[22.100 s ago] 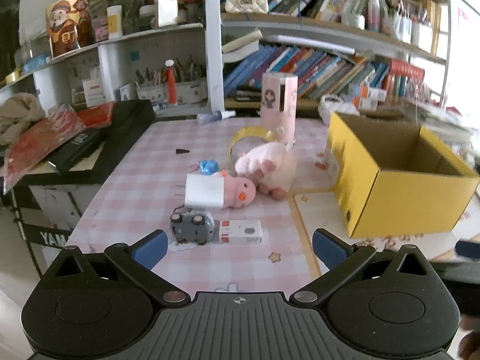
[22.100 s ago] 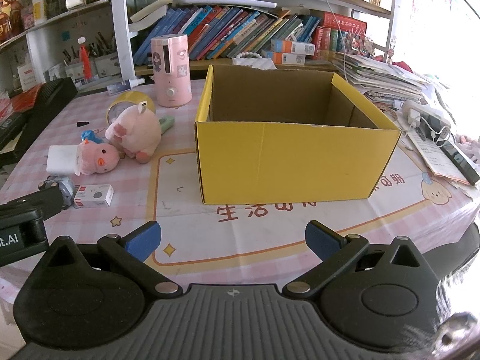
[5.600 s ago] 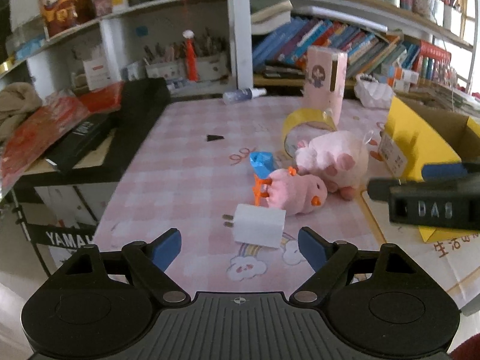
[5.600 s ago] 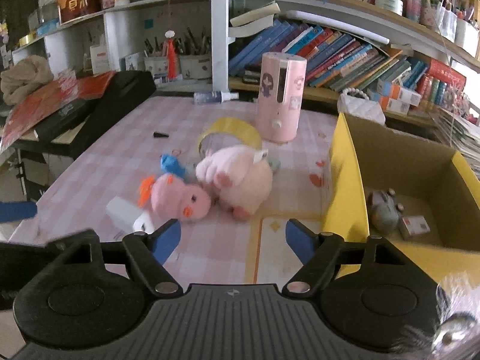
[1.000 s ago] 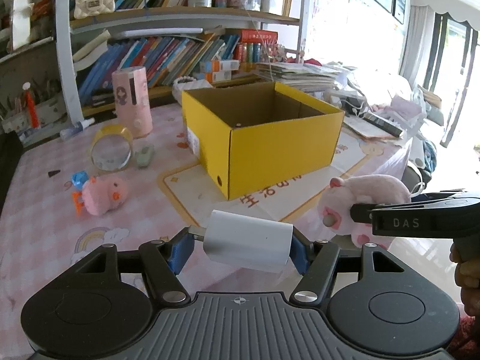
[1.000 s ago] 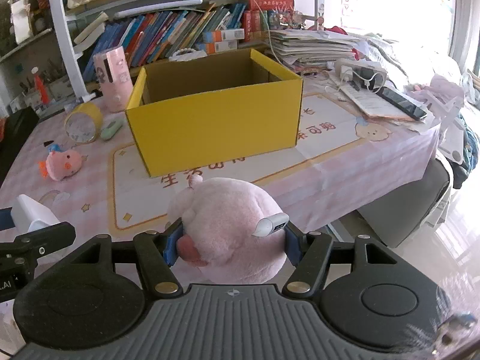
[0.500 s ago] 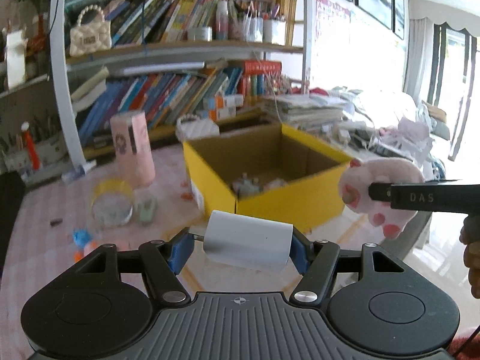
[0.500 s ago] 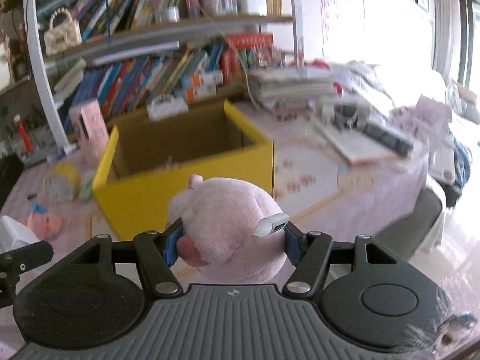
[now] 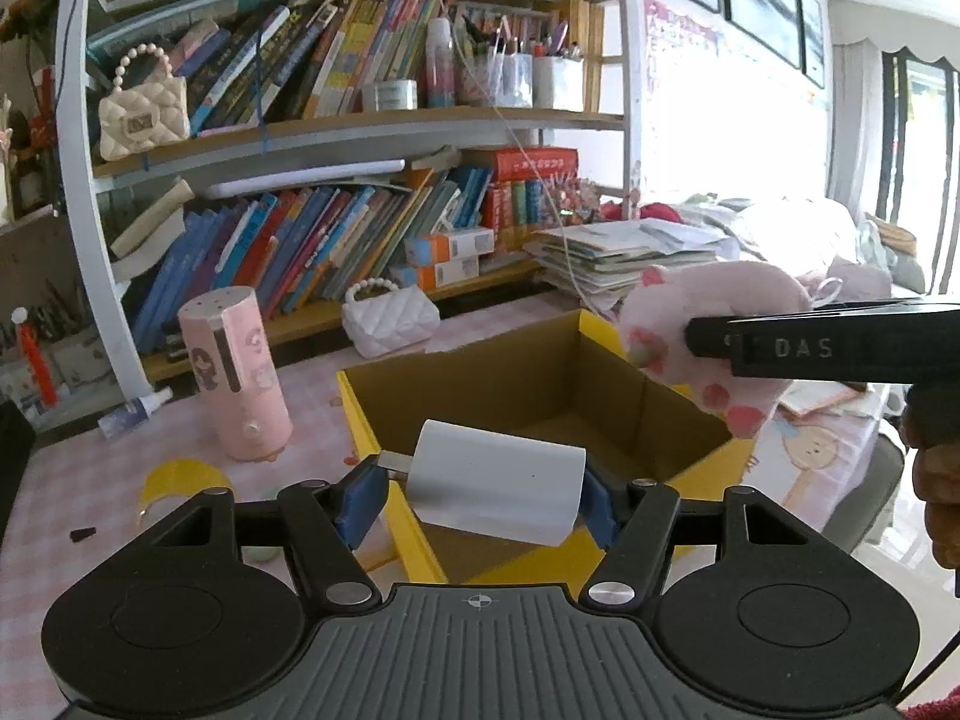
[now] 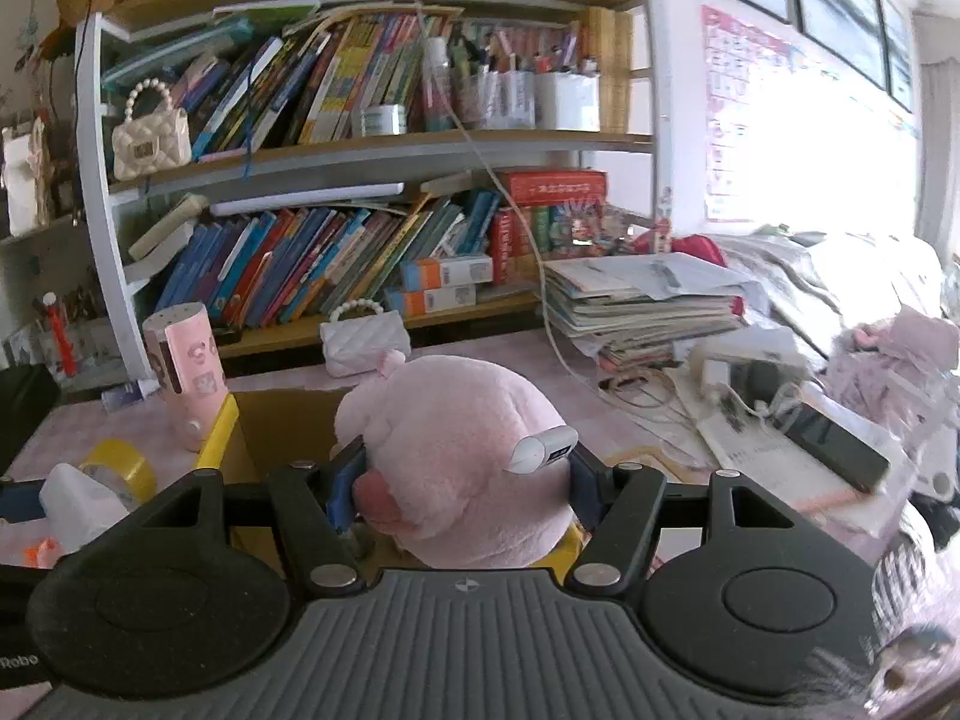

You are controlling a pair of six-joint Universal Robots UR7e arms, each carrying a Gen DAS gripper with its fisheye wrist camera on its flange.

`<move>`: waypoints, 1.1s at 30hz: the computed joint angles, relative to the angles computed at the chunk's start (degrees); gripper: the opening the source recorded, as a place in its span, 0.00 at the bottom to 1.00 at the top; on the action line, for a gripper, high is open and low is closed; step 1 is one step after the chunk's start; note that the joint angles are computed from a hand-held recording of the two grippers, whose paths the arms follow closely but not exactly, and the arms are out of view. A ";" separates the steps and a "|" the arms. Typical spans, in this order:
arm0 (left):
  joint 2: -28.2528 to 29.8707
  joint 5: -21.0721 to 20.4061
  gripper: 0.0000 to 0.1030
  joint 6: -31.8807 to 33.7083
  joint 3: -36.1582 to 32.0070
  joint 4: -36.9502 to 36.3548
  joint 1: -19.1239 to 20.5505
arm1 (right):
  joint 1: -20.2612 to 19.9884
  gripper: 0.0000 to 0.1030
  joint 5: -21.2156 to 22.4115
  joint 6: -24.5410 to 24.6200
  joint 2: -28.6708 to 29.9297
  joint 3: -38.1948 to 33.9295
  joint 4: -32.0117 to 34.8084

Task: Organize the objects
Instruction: 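Lower both tools into the yellow box and open them to drop charger and pig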

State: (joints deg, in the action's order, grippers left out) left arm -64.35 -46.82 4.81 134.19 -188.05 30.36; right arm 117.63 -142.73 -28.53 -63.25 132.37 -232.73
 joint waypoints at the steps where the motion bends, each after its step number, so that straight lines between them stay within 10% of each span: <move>1: 0.86 0.18 0.64 0.08 -0.68 -0.07 0.24 | -0.94 0.61 1.30 -0.13 -0.43 -0.15 1.13; 15: 11.45 3.48 0.64 -0.58 -9.21 2.68 3.24 | -12.57 0.61 17.33 -4.32 -3.25 -5.41 19.13; 33: 15.14 6.24 0.64 -4.46 -13.25 9.79 4.39 | -16.92 0.63 19.78 -2.59 -2.62 -10.90 40.00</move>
